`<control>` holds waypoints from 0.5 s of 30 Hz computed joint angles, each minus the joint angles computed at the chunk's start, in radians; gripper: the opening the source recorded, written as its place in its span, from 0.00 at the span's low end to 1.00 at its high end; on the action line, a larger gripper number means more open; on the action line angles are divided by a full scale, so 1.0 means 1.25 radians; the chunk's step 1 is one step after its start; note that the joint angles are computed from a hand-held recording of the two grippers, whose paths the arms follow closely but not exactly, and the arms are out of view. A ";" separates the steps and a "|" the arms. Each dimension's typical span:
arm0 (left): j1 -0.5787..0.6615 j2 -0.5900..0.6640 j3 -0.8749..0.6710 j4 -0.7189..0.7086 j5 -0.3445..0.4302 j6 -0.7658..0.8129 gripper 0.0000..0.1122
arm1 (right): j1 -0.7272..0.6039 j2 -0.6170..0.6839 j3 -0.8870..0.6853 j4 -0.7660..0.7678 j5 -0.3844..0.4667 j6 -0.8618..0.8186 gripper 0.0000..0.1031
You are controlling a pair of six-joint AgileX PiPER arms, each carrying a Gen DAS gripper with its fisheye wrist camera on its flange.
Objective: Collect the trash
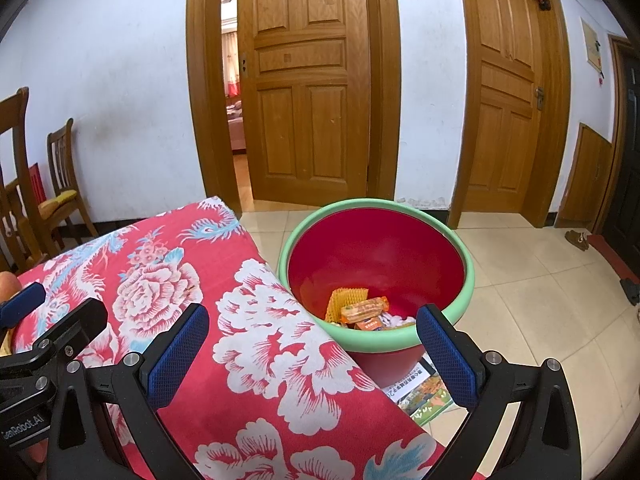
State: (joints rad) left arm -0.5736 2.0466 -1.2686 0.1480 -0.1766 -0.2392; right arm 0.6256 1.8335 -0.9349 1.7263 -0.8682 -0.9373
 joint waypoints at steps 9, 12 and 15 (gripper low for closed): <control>-0.001 0.003 -0.006 -0.009 0.007 0.008 0.90 | -0.002 0.001 0.000 0.004 0.001 -0.003 1.00; -0.001 0.004 -0.007 -0.011 0.007 0.010 0.90 | -0.003 0.001 -0.001 0.006 0.001 -0.006 1.00; -0.001 0.004 -0.007 -0.009 0.007 0.008 0.90 | -0.003 0.000 -0.001 0.006 0.002 -0.006 1.00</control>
State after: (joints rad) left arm -0.5747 2.0517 -1.2777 0.1369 -0.1673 -0.2286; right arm 0.6220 1.8339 -0.9362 1.7334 -0.8652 -0.9450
